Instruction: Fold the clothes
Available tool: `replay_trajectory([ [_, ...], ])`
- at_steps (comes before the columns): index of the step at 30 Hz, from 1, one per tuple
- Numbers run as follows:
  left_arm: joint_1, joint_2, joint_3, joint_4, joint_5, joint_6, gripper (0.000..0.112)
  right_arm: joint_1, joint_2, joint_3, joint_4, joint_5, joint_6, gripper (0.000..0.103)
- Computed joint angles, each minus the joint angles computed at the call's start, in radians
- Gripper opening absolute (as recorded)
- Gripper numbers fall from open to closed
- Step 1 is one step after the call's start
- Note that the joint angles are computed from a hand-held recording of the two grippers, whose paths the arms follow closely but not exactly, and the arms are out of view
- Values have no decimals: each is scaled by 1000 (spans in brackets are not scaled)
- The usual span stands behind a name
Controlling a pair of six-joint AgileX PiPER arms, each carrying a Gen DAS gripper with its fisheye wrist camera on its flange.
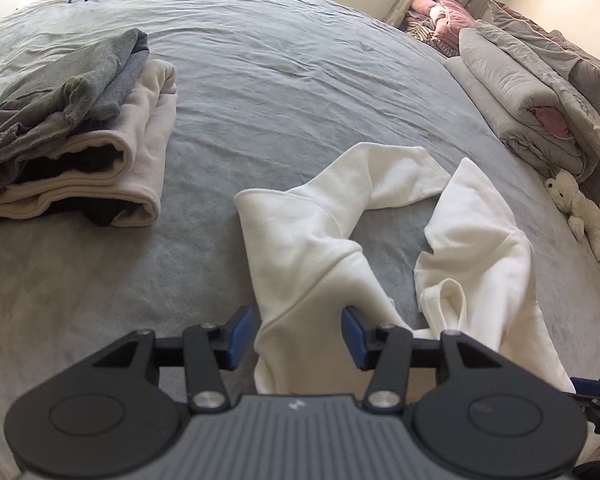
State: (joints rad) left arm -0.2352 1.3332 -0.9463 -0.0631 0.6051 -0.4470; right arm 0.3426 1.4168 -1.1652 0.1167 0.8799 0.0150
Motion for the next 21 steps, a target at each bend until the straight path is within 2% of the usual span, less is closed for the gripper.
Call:
replay_trajectory([
  [3, 23, 39, -23, -36, -35, 24, 50, -3, 60, -78, 5, -18, -8, 59],
  [11, 49, 143, -112, -79, -26, 47, 50, -5, 229, -282, 40, -28, -45, 61],
  [21, 81, 156, -165, -145, 3, 130, 50, 4, 445, -532, 5, -10, -39, 62],
])
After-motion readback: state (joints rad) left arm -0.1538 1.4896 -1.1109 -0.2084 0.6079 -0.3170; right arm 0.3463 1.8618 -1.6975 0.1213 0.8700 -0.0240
